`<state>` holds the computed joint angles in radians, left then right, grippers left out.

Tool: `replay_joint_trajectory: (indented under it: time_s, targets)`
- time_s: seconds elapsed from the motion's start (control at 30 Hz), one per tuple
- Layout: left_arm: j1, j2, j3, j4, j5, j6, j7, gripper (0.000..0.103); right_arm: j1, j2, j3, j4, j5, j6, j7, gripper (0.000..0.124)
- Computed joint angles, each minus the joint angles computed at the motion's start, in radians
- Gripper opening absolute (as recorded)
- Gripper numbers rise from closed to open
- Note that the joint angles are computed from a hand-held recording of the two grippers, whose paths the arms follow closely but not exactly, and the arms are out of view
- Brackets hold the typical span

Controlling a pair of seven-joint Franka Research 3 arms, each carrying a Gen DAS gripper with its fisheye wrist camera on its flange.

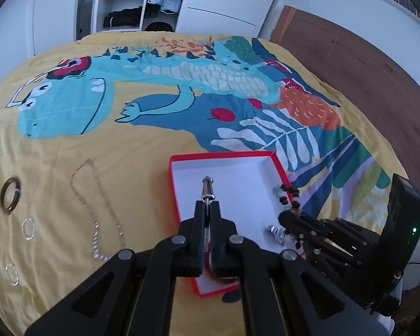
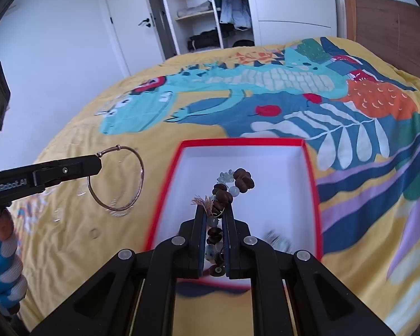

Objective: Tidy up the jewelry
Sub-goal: 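Carry the cuff bangle with the left tool while the right tool carries the beaded bracelet to the box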

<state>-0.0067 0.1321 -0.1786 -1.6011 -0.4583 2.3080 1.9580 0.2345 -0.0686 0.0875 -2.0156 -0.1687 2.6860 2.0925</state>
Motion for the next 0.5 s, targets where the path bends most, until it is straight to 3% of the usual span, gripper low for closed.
replay_joint_trajectory:
  time_s: [0.2, 0.4, 0.5]
  targets:
    - [-0.049, 0.191, -0.039, 0.150, 0.120, 0.028, -0.057, 0.002, -0.025, 0.161, -0.053, 0.121, 0.117, -0.009, -0.149, 0.010]
    - [-0.036, 0.230, -0.051, 0.114, 0.198, 0.086, -0.087, 0.002, -0.020, 0.260, -0.087, 0.213, 0.146, -0.076, -0.213, 0.010]
    - [-0.032, 0.248, -0.050, 0.118, 0.234, 0.077, -0.107, 0.003, -0.007, 0.294, -0.103, 0.248, 0.126, -0.118, -0.218, 0.010]
